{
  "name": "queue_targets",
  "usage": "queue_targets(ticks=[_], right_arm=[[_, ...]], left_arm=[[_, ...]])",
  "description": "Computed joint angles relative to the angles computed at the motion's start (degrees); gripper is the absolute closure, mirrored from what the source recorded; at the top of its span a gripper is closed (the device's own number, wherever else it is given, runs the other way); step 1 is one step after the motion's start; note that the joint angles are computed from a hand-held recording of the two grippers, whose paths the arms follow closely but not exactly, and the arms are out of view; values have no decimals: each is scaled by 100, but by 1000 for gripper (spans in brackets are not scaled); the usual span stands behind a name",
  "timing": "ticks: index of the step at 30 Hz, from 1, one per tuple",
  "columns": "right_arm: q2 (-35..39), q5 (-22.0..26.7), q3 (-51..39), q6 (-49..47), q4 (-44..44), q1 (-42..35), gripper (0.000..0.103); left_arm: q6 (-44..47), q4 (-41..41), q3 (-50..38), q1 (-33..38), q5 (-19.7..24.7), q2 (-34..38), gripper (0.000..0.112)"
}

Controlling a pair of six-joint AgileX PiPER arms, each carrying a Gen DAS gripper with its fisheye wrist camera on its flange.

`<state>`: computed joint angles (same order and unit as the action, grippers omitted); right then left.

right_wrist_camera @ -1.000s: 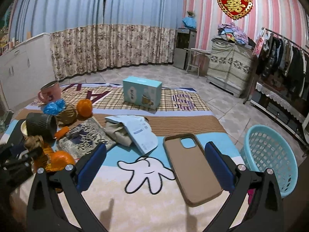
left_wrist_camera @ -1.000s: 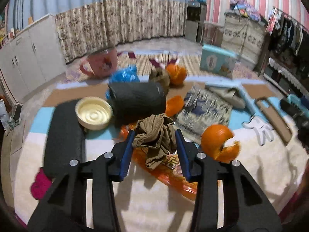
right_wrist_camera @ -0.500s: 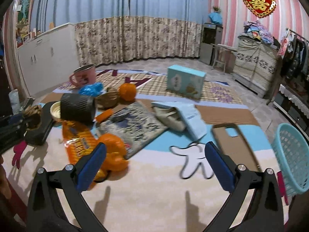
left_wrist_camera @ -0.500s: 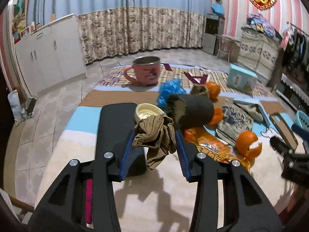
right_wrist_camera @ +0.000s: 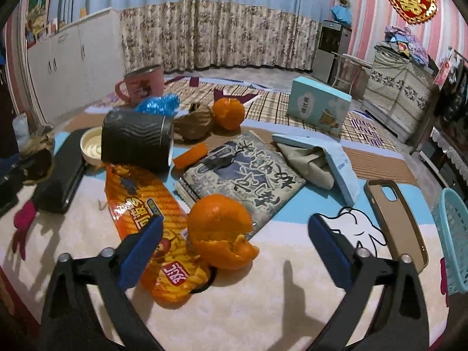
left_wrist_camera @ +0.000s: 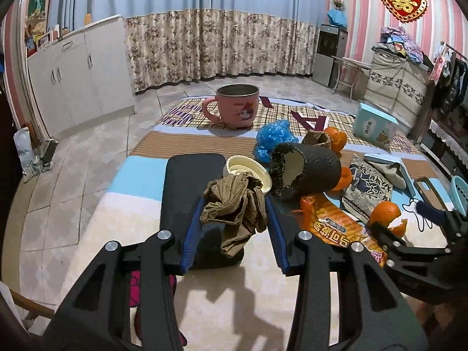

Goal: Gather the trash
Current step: 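Grasp the peeled orange with the right gripper while the left gripper lifts the brown cloth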

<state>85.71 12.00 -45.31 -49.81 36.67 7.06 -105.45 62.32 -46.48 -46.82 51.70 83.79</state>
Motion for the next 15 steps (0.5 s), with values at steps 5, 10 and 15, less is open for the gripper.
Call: queue_targets(ticks=[5,10,15], right_arm=[[291,843,-281,-1343,1191,-466,50],[288,1347,-314,-2307,2024,-825,61],[82,1775,-365,-2829,2390,-1445,62]], left_arm=[[-87,2,28,30,-81,-28,71],[-92,3,-70,-29,-81,125,71],[1,-4,-288,-224,105,347,71]])
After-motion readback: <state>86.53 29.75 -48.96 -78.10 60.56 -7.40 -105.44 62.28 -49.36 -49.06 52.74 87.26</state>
